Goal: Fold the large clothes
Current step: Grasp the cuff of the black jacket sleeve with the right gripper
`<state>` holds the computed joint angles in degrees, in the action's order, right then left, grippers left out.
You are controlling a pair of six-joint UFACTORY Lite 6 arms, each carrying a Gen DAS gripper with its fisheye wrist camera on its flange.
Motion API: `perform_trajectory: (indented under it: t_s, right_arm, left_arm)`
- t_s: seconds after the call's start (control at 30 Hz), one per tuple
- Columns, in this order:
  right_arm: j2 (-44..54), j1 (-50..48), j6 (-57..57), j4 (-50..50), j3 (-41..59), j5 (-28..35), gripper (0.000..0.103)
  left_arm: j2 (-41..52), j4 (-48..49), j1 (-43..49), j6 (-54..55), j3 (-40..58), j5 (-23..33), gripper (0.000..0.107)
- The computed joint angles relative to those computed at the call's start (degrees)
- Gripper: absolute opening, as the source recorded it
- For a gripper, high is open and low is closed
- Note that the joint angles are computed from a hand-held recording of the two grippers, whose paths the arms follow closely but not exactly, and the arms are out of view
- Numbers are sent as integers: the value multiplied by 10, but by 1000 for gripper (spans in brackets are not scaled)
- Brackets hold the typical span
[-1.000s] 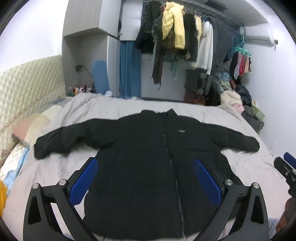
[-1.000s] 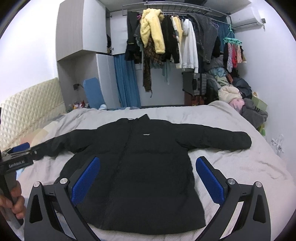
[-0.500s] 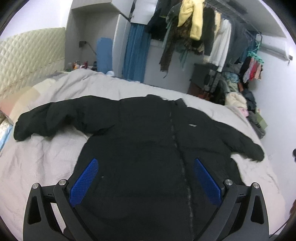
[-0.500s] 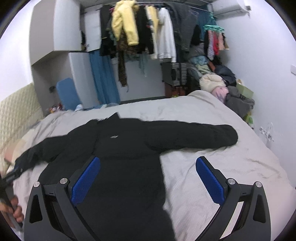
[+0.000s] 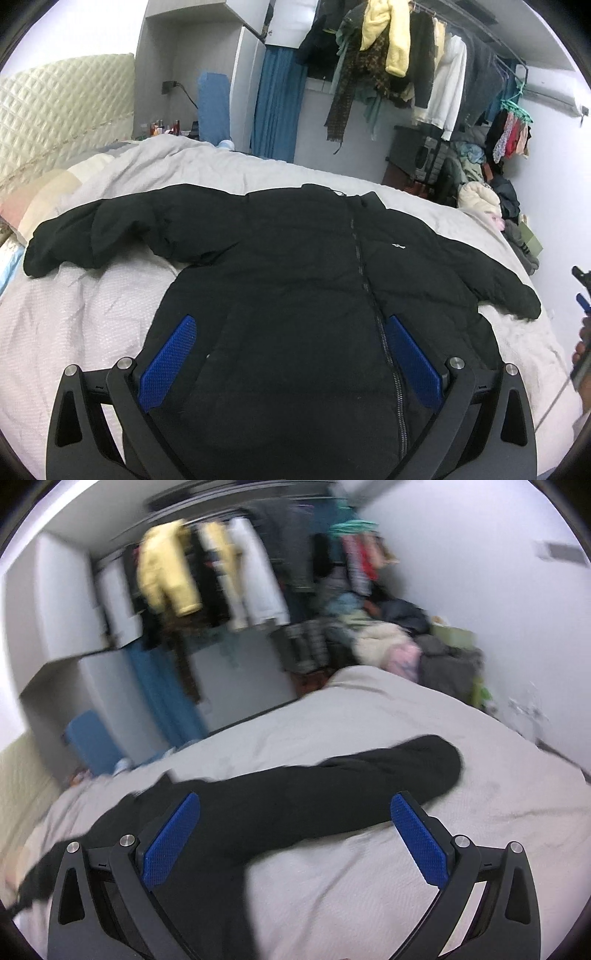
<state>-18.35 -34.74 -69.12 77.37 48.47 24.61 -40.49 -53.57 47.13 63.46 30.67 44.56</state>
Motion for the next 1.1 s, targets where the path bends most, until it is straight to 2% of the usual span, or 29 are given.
perform_trajectory:
  t_s: [0.1, 0.27, 0.37, 0.53, 0.57, 0.73, 0.83, 0.93, 1.0, 1.1]
  right_arm:
    - [112, -50, -135, 135, 35, 16, 103]
    - [304, -104, -207, 243, 120, 71, 103]
    - [418, -121, -203, 268, 194, 86, 102]
    - [603, -147, -145, 290, 340, 118, 95]
    - [625, -149, -140, 299, 357, 121, 90]
    - [692, -155, -209, 443, 405, 157, 87]
    - [738, -140, -135, 379, 499, 130, 75]
    - [770, -123, -75, 306, 572, 105, 48]
    - [789, -117, -49, 283, 607, 89, 24]
    - [765, -116, -63, 294, 591, 72, 8]
  left_arm:
    - [-6, -5, -31, 0, -18, -35, 103]
    - [-14, 6, -106, -31, -42, -119, 103]
    - [-1, 6, -140, -39, -47, -154, 103]
    - [45, -1, -221, -53, -54, -250, 103]
    - [53, 1, -233, -59, -53, -263, 103]
    - [121, -47, -278, -49, -39, -314, 103]
    - [155, -76, -306, -29, -35, -349, 103]
    - [192, -109, -329, 0, -28, -379, 103]
    - [204, -119, -341, 11, -31, -396, 103]
    - [198, -176, -353, 73, -41, -421, 103]
